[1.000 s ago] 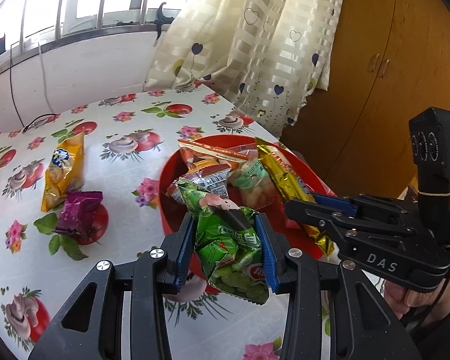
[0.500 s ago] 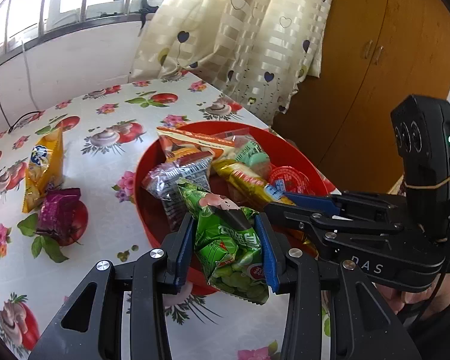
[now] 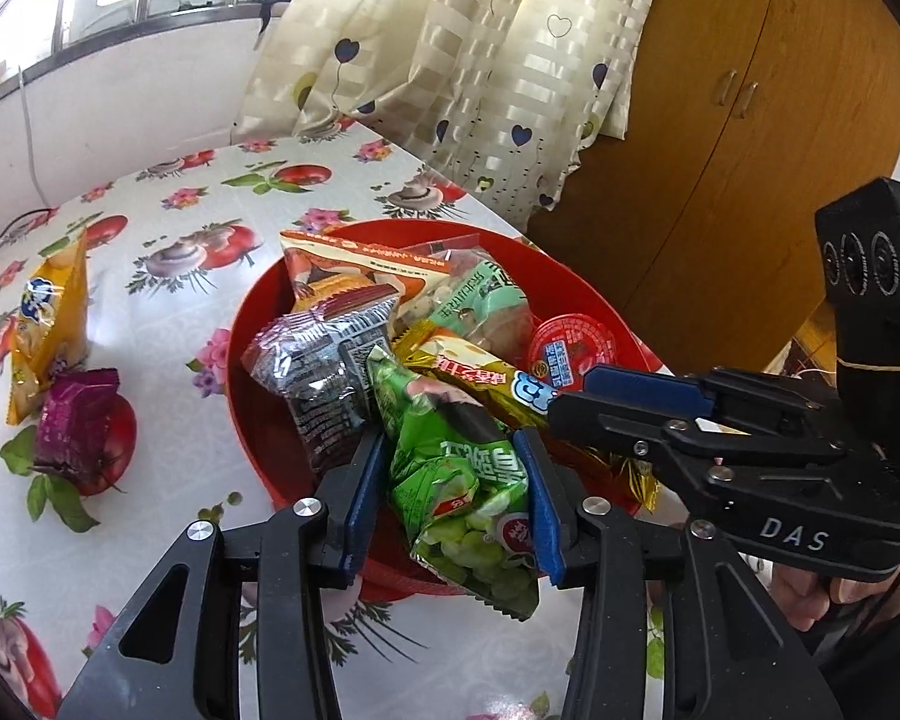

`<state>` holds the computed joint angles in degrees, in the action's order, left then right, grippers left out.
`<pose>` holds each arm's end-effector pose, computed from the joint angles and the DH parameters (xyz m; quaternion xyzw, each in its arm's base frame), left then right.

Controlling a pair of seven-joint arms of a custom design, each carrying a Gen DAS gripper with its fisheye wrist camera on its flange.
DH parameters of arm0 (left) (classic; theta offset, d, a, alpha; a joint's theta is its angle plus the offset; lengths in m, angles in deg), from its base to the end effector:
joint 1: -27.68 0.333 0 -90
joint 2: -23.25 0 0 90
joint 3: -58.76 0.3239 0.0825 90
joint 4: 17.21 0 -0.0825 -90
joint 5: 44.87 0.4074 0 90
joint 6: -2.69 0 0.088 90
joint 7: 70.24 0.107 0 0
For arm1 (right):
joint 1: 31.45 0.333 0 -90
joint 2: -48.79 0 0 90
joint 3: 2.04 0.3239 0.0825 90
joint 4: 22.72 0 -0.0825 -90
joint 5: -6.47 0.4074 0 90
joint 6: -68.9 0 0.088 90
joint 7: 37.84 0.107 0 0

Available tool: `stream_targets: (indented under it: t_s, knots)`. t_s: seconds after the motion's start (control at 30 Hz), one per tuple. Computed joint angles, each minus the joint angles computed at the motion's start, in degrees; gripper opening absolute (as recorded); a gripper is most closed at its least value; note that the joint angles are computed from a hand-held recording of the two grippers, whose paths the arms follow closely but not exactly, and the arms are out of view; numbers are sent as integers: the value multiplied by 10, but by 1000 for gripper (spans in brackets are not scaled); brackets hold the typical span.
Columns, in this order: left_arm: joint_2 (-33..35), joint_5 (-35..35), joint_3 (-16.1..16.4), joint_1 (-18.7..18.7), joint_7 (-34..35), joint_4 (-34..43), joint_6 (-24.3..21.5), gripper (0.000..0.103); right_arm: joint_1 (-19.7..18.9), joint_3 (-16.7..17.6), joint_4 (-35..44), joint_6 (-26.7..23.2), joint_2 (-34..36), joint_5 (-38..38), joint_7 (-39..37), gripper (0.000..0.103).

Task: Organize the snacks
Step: 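Open both tools to drop the candy bag and wafer bar into the basket, then move both tools toward the purple packet and yellow chip bag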

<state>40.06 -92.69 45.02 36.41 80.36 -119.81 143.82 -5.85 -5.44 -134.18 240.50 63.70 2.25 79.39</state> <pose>0.6870 -0.0457 0.4290 -0.4518 0.8074 -0.3747 0.0603 0.6244 0.2637 0.4368 -0.6490 0.6562 -0.1573 0.3515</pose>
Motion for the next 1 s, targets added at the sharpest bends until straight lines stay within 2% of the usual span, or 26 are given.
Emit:
stream_targets:
  t_s: [0.03, 0.1, 0.23, 0.33, 0.5, 0.67, 0.93, 1.0]
  knots:
    - [1, -3, -1, 1, 1, 1, -4, 45, 1, -1, -4, 2, -2, -3, -1, 22]
    - [3, -11, -3, 3, 6, 3, -7, 47, -9, 12, -2, -4, -1, 8, -21, 17]
    - [14, -14, -6, 1, 16, 13, -6, 48, -2, 5, 12, -14, 11, 2, -22, 13]
    - [17, -10, -7, 2, 9, 19, -10, 48, -3, 3, 12, -14, 11, 5, -21, 13]
    - [-8, -44, -8, 10, 36, -5, 7, 49, 7, -10, 2, -14, -3, -18, -1, 13]
    - [-31, -66, 8, 7, 45, -28, 27, 49, 8, -14, -8, -12, -15, -44, 20, 13]
    - [-37, -34, 22, 0, 9, -45, 41, 49, 0, 5, -1, -29, -12, -43, 21, 13]
    - [-42, -33, 23, 1, 8, -51, 45, 49, -10, 18, 3, -42, -9, -26, 4, 13]
